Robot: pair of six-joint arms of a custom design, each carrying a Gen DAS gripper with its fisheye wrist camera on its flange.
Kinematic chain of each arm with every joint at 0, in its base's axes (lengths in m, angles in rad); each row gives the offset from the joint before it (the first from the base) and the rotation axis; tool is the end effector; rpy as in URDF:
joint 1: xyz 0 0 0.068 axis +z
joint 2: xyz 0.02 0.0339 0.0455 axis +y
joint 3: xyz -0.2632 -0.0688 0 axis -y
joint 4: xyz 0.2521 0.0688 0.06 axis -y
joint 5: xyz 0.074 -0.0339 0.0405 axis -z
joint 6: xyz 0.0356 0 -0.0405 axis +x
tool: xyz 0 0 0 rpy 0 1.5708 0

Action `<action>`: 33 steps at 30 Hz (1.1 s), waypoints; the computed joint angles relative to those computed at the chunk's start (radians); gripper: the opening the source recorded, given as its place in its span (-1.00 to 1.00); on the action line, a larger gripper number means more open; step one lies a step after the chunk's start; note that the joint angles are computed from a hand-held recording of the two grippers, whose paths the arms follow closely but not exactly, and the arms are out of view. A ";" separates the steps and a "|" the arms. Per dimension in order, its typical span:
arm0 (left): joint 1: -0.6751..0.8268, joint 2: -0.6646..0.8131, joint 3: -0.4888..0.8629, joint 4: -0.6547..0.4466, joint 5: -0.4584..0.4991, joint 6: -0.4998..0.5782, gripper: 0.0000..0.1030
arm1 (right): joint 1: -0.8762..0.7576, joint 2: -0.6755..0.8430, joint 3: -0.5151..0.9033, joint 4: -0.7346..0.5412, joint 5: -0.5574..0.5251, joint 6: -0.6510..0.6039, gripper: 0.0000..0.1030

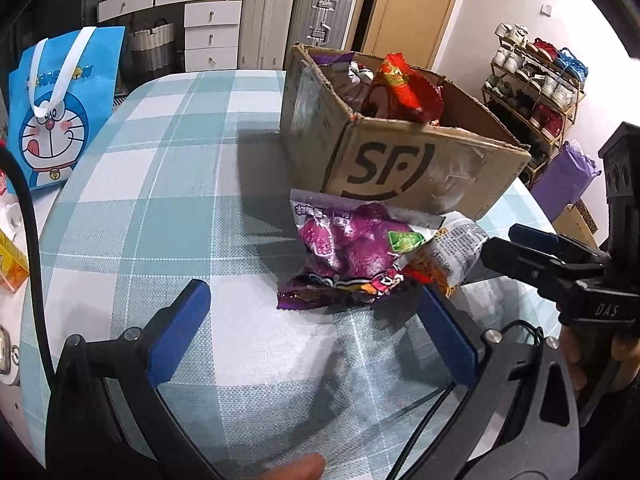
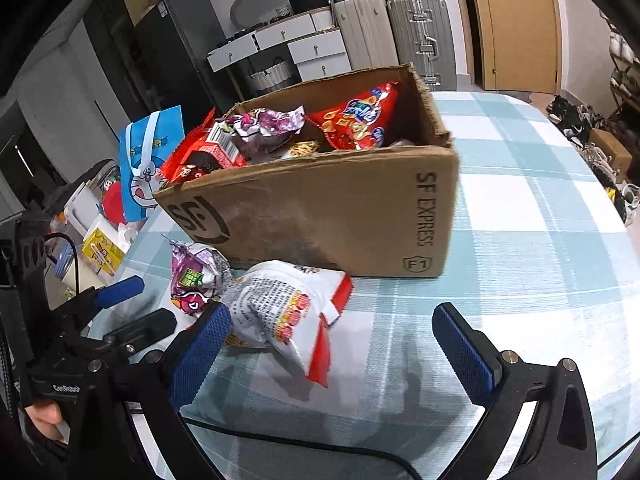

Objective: Organize snacks
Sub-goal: 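Move the right gripper to the white chip bag and grasp it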

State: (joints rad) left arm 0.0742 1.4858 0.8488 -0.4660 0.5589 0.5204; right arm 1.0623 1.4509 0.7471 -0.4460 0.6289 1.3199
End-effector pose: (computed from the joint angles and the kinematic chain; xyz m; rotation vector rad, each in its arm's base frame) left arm 0.2836 0.0022 0.1810 0.7177 2.3930 -0.5099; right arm 0.1456 0.2183 0.1636 0.4744 2.3623 0.1872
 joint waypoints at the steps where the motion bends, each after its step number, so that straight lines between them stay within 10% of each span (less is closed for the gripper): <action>1: 0.004 0.007 0.005 0.000 0.004 -0.002 0.99 | -0.004 0.011 0.011 0.000 -0.002 -0.005 0.99; 33: 0.026 0.112 0.058 -0.023 0.027 0.056 0.99 | -0.033 0.253 0.193 -0.008 -0.037 -0.122 0.82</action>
State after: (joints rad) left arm 0.1005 1.5979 0.9069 -0.4892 0.5860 0.5765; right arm 1.0298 1.7042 0.9398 -0.4538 0.5916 1.1974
